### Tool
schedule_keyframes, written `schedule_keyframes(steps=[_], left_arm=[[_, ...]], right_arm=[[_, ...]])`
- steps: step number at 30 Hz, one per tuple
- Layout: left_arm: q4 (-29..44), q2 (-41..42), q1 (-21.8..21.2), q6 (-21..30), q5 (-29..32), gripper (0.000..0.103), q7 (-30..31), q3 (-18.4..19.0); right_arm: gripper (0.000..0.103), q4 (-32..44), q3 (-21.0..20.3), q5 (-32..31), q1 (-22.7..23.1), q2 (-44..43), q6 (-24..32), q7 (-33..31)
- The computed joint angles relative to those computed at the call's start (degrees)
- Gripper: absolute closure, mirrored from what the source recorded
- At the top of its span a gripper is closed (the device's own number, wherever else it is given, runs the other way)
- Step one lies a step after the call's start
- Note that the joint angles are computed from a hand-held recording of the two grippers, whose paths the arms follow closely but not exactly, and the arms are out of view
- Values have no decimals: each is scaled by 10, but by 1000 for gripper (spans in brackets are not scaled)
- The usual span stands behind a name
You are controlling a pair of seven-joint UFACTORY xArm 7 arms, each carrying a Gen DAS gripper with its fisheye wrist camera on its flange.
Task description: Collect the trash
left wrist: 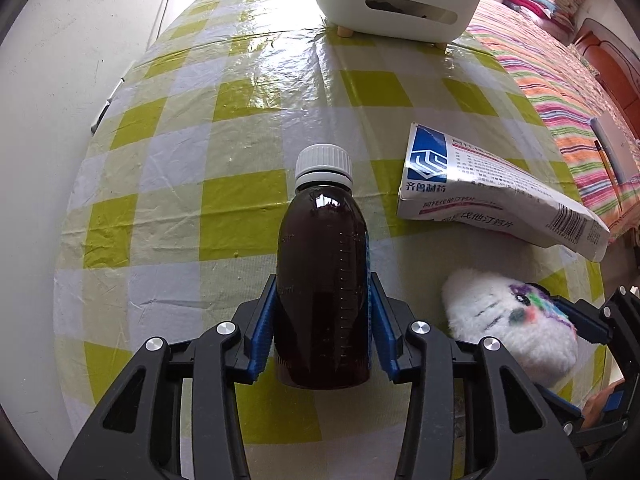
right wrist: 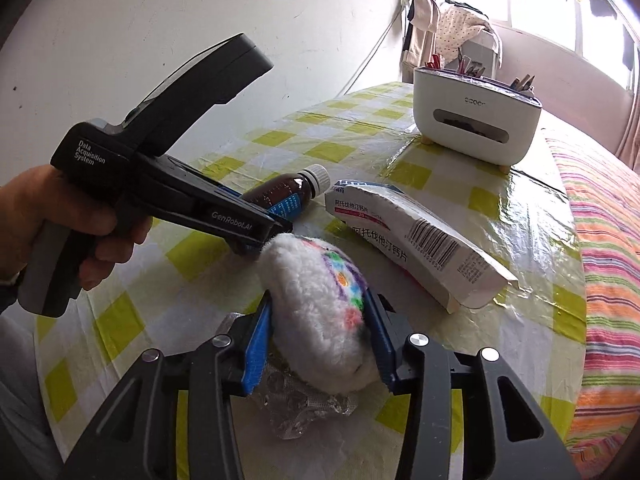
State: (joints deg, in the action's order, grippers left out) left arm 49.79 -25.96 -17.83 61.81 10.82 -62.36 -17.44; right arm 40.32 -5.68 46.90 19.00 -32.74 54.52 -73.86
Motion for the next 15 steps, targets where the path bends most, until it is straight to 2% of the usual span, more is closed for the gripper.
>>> schedule_keyframes(steps=[7, 15], left_arm=[[13, -1, -13, 24, 1, 62, -16, -19], [60, 8, -29, 81, 48, 62, -61, -63]], right_arm=[[60, -12, -23, 0, -18, -34, 36, 9], [60, -26, -50, -5, -42, -69, 62, 18]])
